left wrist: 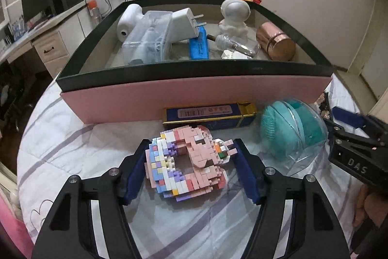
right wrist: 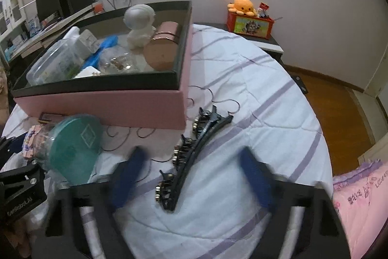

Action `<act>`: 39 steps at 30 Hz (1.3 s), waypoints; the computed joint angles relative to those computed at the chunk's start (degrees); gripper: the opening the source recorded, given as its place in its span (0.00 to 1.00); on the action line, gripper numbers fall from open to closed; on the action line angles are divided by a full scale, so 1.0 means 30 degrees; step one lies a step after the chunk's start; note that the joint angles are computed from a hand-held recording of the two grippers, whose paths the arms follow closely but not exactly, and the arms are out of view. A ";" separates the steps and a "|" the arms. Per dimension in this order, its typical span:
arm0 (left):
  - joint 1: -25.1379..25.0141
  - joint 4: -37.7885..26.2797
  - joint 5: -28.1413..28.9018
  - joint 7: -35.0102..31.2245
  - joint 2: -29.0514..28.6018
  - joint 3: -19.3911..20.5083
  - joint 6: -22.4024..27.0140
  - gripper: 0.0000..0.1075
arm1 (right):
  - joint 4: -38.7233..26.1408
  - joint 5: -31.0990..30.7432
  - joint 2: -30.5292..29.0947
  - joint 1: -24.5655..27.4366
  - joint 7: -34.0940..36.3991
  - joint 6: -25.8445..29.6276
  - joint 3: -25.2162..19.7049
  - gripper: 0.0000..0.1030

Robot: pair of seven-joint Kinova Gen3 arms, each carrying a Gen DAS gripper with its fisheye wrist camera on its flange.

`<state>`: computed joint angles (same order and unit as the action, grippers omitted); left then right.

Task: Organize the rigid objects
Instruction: 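Grasp the pink pixel-block figure with the left tool while the right tool grasps the black hair clip, then carry the pixel-block figure and hair clip into the pink box and release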

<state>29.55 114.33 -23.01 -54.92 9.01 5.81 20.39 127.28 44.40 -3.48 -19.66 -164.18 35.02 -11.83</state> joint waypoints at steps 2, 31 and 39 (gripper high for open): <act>-0.0379 0.0408 0.0555 -0.0385 -0.0308 0.0168 -0.0421 0.63 | 0.0086 0.0036 -0.0119 -0.0012 0.0131 -0.0156 -0.0020 0.44; -0.3517 0.3369 -0.0750 0.1752 -0.4608 0.2770 -0.0986 0.63 | 0.1531 -0.5731 -0.6249 0.3210 0.4680 -0.1964 -0.3587 0.18; -0.4979 0.2430 0.0392 -0.0004 -0.5568 0.3505 -0.0699 0.63 | -0.0249 -0.6960 -0.6905 0.4147 0.7451 -0.1771 -0.4338 0.18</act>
